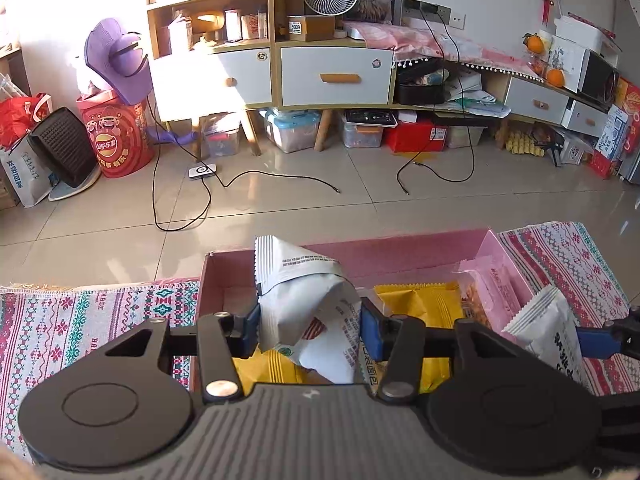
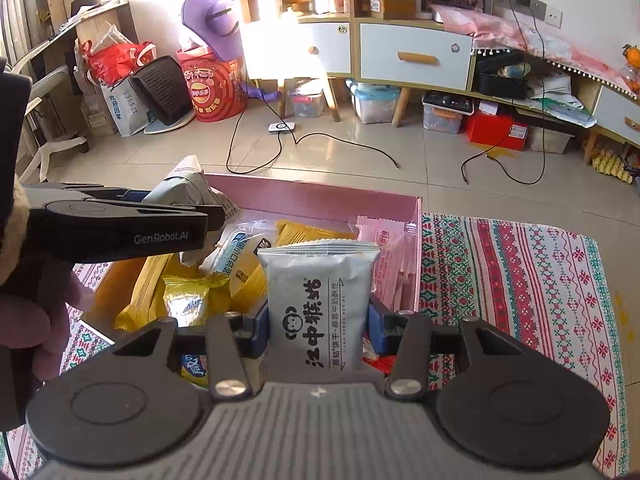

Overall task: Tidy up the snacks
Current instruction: 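Open both grippers to drop the packets into the pink box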

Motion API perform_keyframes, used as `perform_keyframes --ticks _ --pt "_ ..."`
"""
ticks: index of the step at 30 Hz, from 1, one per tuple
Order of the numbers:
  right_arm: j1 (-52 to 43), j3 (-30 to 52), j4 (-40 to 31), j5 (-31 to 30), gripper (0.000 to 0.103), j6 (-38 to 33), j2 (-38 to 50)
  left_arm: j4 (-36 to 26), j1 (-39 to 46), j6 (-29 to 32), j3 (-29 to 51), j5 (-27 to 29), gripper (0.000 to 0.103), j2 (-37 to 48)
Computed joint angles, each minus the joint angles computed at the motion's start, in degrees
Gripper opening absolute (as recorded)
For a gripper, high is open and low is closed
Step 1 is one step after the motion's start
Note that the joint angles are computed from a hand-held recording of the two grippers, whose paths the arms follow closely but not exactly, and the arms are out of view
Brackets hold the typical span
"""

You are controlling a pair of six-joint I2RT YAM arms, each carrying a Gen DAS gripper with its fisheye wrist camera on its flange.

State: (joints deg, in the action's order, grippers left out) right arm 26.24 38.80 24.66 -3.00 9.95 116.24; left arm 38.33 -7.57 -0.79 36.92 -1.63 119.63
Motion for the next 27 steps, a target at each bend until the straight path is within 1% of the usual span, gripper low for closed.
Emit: perform_keyframes --ticks 2,3,4,5,7,9,13,19,23,27 --pt "0.04 -0.16 0.07 0.11 0.047 0.20 -0.20 -0.11 -0.07 0.26 0.13 -0.30 0.057 0.17" --pt "-0.03 -0.56 0.54 0.00 0.049 0.20 -0.43 0.02 -0.17 0.28 -0.01 -0.74 0.060 0.05" --pt "-0.07 -1.04 0.99 -0.19 0.054 0.16 -0.83 0.39 -0.21 0.30 -0.39 -0.90 0.062 -0.15" --pt "-0.15 -1.47 1.34 -0.47 0.056 -0.05 -1.33 0.26 -0.19 0.49 -0.56 -0.62 0.064 -0.59" --pt "-0.04 -2.34 1.67 -0.31 0.062 -0.25 -2.50 0.11 -0.32 0.85 -1.33 -0.58 0.080 -1.53" --pt "0.18 -3.13 1.83 0.03 0.066 -0.06 -3.65 0.17 -0.59 0.99 -2.16 -1.15 0.084 -2.61" --pt "0.01 -5.01 1.67 -0.19 0.071 0.26 -6.39 -0.06 -0.14 0.70 -4.83 0.27 0.092 -5.21" --pt "0.47 -8.36 0.84 0.07 0.076 -0.37 -10.95 0.12 -0.55 0.83 -10.11 -0.28 0.099 -9.84" --pt "1.07 -10.62 -0.25 0.68 0.078 -0.33 -14.84 0.68 -0.97 1.42 -14.05 -0.76 0.100 -13.11" --pt "1.89 -13.39 -1.00 0.99 0.081 -0.24 -18.98 1.59 -1.28 2.26 -18.61 -0.56 0.103 -16.89"
